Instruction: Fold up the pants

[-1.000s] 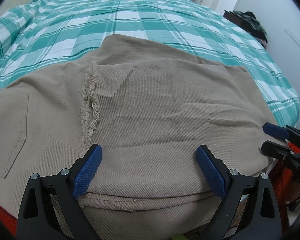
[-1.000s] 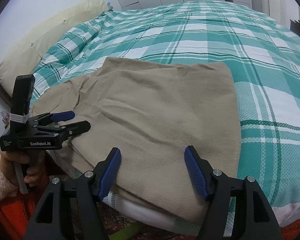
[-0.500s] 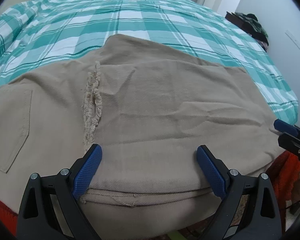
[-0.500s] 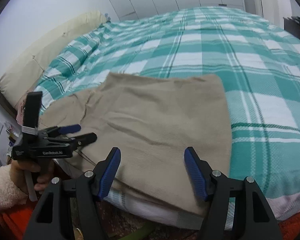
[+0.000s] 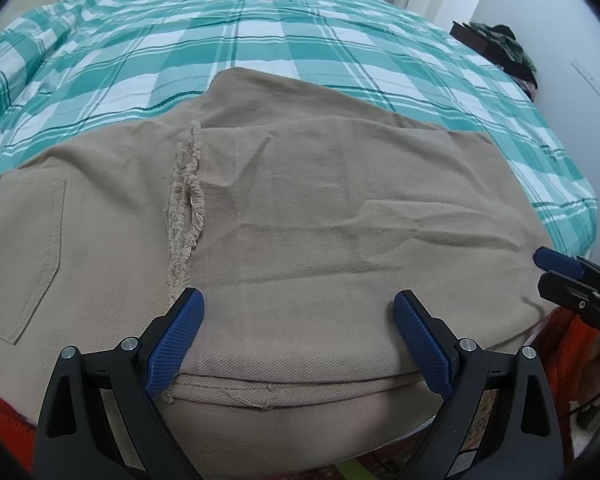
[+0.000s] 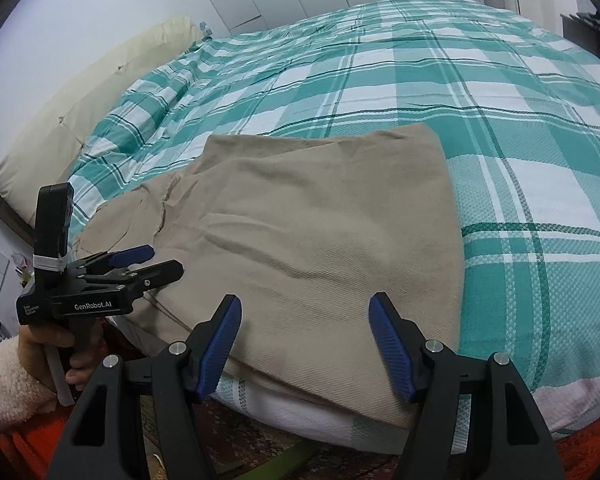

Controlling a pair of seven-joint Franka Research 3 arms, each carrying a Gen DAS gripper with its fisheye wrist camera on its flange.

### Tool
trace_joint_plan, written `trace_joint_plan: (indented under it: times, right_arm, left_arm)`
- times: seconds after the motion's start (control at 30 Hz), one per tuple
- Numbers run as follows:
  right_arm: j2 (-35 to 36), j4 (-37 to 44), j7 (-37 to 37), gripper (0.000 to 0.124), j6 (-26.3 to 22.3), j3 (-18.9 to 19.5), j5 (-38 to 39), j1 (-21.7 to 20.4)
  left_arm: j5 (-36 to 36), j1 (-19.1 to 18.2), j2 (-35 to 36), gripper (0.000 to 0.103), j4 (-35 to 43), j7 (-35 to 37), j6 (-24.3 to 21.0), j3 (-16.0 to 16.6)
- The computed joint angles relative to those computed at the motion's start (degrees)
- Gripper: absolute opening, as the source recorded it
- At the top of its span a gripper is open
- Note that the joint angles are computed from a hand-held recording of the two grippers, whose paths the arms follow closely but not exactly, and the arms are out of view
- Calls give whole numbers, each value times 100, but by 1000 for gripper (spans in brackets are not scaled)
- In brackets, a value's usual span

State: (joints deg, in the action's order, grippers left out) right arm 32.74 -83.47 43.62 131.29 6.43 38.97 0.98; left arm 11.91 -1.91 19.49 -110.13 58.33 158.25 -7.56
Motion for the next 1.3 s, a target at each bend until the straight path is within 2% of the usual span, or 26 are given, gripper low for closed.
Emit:
trace_joint_plan:
  times: [0.2, 0.4, 0.63, 1.3]
  right_arm:
    - [-7, -6, -11, 66, 17, 7, 14, -11]
    - [-105, -103, -129, 66, 93, 69, 293, -98]
    - [-147, -124, -160, 66, 116, 59, 395, -100]
    - [-150, -131, -97, 66, 146, 32, 388, -94]
  left_arm:
    - [-130, 32, -182, 96, -58, -9, -202, -49]
    - [-642, 212, -604, 96, -523, 177, 96, -154]
    - [-1134, 322, -612, 96, -563, 244, 78, -175]
    - [-1193, 292, -617, 96, -579, 343, 87, -162]
